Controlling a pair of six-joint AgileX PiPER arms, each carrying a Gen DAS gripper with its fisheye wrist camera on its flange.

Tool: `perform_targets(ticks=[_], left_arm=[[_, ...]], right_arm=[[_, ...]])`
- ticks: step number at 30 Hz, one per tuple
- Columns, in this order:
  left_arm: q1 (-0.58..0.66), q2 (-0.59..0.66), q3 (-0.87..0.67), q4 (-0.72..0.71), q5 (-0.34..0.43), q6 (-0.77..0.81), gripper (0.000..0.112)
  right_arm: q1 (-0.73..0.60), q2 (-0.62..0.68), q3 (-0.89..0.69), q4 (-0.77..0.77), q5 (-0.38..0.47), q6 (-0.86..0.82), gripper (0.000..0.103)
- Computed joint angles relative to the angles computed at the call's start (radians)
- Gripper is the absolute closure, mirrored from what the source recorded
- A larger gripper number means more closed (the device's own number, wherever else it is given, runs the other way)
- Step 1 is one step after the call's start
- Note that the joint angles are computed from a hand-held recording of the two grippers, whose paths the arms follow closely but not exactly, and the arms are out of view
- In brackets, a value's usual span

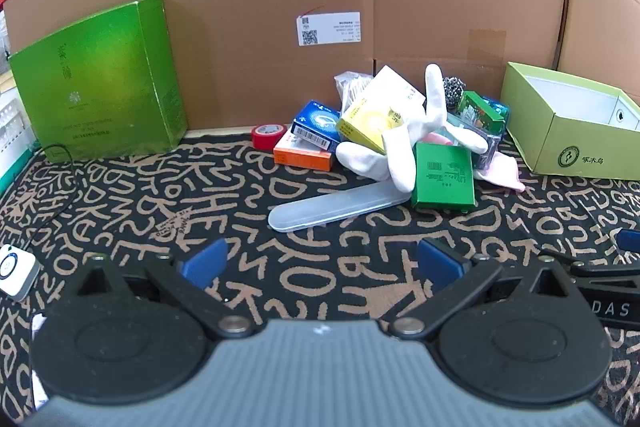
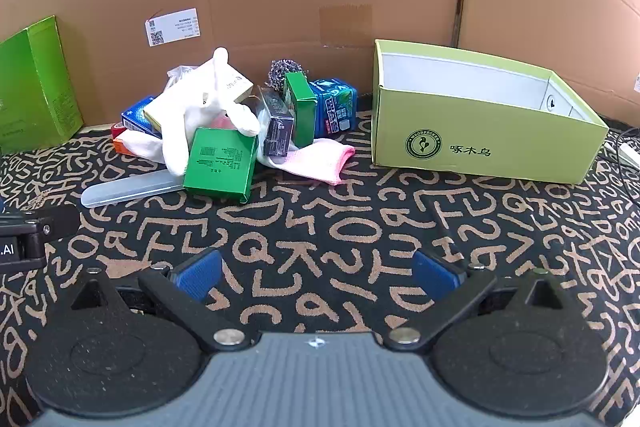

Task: Organize objects
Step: 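Reach both tools toward the pile of items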

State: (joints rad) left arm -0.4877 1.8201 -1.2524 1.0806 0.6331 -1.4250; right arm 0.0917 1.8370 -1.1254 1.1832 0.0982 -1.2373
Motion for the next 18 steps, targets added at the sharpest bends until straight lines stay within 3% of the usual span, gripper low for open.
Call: perform_targets(ticks=[9,18], left_arm=[[0.031,0.031,-0.021,-0.026,-0.038,0.038,0.009],[0.070,0.057,-0.042,-0.052,-0.079,0.081,0.009]], right_arm=[[0.012,0.044,-0.057,-0.352,0.007,0.354,0.000],[0.021,0.094,-0.127,-0.568,0.039,0.564,0.000]])
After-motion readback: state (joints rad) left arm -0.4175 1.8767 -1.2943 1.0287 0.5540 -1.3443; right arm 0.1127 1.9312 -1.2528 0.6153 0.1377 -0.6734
